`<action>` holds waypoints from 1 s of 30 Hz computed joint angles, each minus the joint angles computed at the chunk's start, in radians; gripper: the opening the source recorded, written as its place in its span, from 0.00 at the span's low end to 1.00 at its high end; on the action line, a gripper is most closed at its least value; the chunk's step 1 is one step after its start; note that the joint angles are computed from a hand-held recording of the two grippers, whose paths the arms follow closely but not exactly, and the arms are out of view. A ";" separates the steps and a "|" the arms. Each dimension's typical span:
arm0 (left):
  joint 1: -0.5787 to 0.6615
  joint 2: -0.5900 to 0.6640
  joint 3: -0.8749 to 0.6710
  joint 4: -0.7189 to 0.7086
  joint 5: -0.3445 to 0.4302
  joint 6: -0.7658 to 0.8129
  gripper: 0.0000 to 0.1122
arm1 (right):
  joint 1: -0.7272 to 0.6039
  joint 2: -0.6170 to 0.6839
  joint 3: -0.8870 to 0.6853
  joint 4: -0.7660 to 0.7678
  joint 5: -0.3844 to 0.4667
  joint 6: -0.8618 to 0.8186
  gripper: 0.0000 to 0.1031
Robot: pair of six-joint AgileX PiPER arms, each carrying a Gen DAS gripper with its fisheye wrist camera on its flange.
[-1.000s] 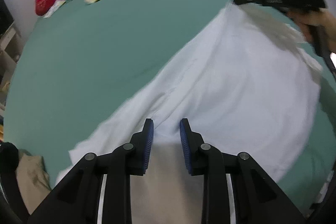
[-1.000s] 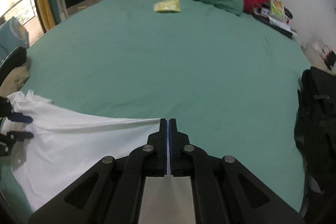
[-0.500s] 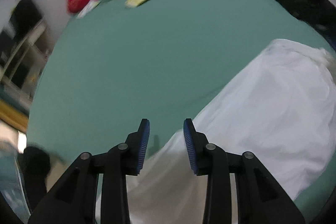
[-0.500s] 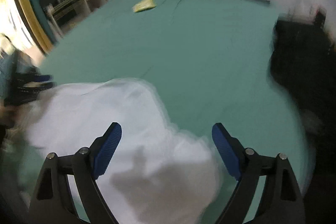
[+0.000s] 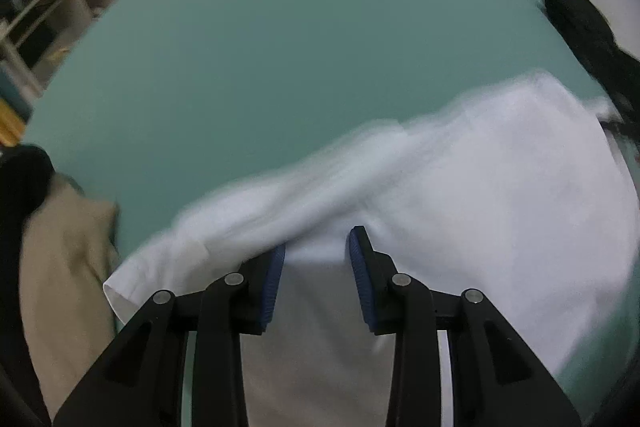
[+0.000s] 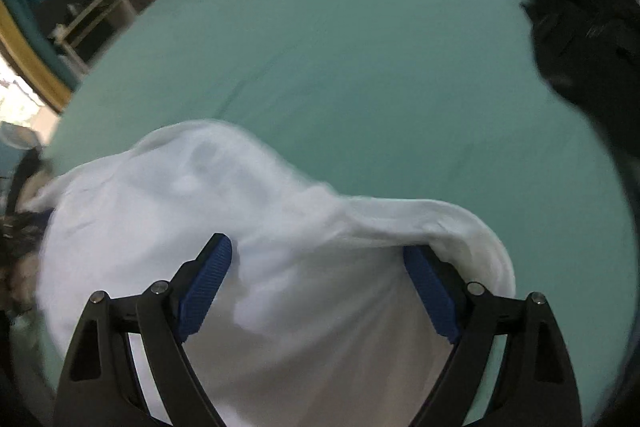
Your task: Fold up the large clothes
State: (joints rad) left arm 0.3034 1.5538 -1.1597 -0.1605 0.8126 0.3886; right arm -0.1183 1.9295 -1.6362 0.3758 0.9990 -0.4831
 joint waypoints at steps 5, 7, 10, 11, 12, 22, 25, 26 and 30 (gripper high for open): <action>-0.015 0.123 -0.131 0.167 -0.081 -0.242 0.32 | 0.080 -0.107 0.141 -0.228 -0.218 0.130 0.85; -0.014 0.101 -0.104 0.211 -0.147 -0.294 0.32 | 0.095 -0.191 0.230 -0.293 -0.302 0.142 0.85; 0.022 0.028 -0.018 0.204 -0.215 -0.297 0.32 | 0.108 -0.313 0.342 -0.371 -0.378 0.176 0.85; 0.042 -0.013 0.019 0.166 -0.228 -0.253 0.32 | 0.105 -0.345 0.373 -0.378 -0.388 0.170 0.85; 0.050 -0.048 0.047 0.143 -0.229 -0.227 0.32 | 0.103 -0.376 0.397 -0.389 -0.393 0.165 0.85; 0.213 -0.384 0.338 -0.173 -0.072 0.062 0.43 | 0.013 -0.614 0.650 -0.251 -0.329 0.132 0.85; 0.240 -0.449 0.422 -0.188 -0.076 0.080 0.43 | -0.073 -0.660 0.730 -0.156 -0.302 0.076 0.85; 0.258 -0.465 0.455 -0.197 -0.071 0.092 0.44 | -0.096 -0.671 0.751 -0.131 -0.294 0.064 0.85; 0.303 -0.486 0.542 -0.220 -0.096 0.138 0.57 | -0.291 -0.663 0.829 0.151 -0.201 -0.146 0.85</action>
State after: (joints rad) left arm 0.6064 1.0682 -0.6172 -0.3806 0.7166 0.5266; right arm -0.4091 1.2661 -0.8067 0.5270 0.7979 -0.6291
